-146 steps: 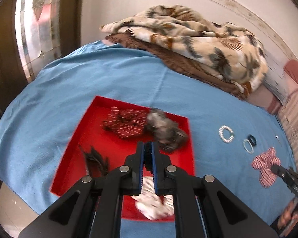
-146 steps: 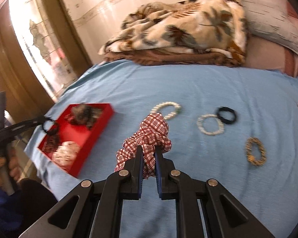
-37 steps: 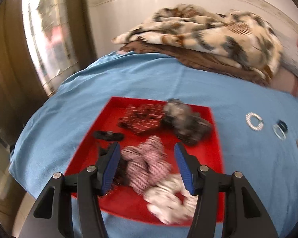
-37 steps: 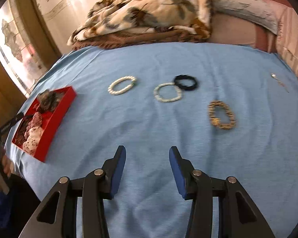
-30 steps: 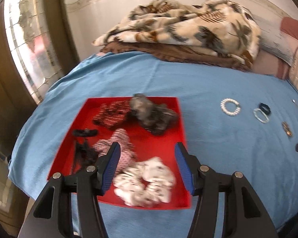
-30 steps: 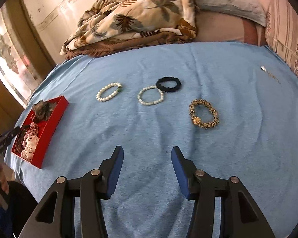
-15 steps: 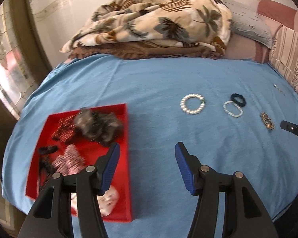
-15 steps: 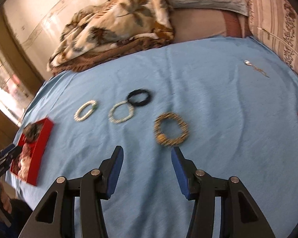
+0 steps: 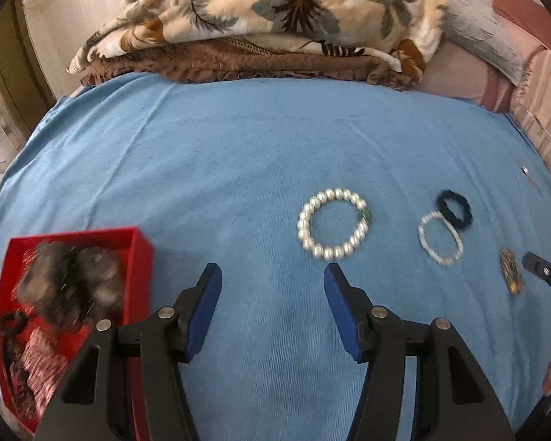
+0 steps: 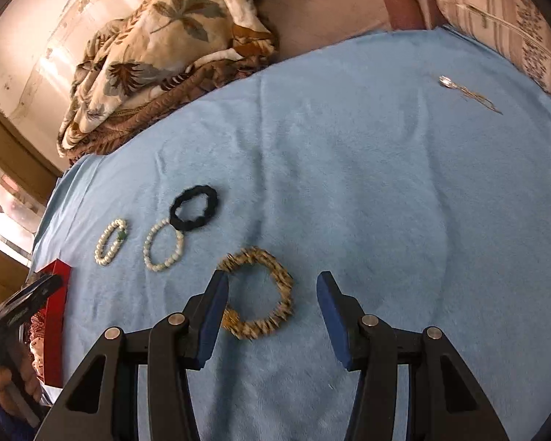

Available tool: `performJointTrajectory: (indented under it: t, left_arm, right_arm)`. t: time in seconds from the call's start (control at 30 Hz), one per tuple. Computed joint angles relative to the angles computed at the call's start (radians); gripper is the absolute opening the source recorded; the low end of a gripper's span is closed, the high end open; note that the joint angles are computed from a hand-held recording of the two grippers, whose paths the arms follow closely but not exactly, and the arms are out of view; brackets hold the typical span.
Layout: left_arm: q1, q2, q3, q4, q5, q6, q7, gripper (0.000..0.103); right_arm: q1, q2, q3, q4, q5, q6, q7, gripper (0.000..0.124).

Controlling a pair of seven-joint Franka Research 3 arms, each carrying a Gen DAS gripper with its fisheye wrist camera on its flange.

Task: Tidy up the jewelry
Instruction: 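Grasp pearl bracelet with left tool while right tool grasps black hair tie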

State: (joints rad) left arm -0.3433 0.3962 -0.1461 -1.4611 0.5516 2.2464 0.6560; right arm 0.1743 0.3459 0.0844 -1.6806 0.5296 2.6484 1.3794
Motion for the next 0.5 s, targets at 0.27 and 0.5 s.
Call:
performJointTrajectory:
  t: [0.27, 0.5]
  left_arm:
    - [-0.019, 0.209, 0.025, 0.261, -0.042, -0.108, 0.072, 0.057]
    - [-0.03, 0.271, 0.048, 0.335, -0.053, -0.097, 0.11, 0.057]
  right_arm:
    - [0.036, 0.187, 0.011, 0.274, -0.065, -0.083, -0.022, 0.053]
    - [0.105, 0.451, -0.045, 0.692, -0.244, -0.269, 0.128, 0.044]
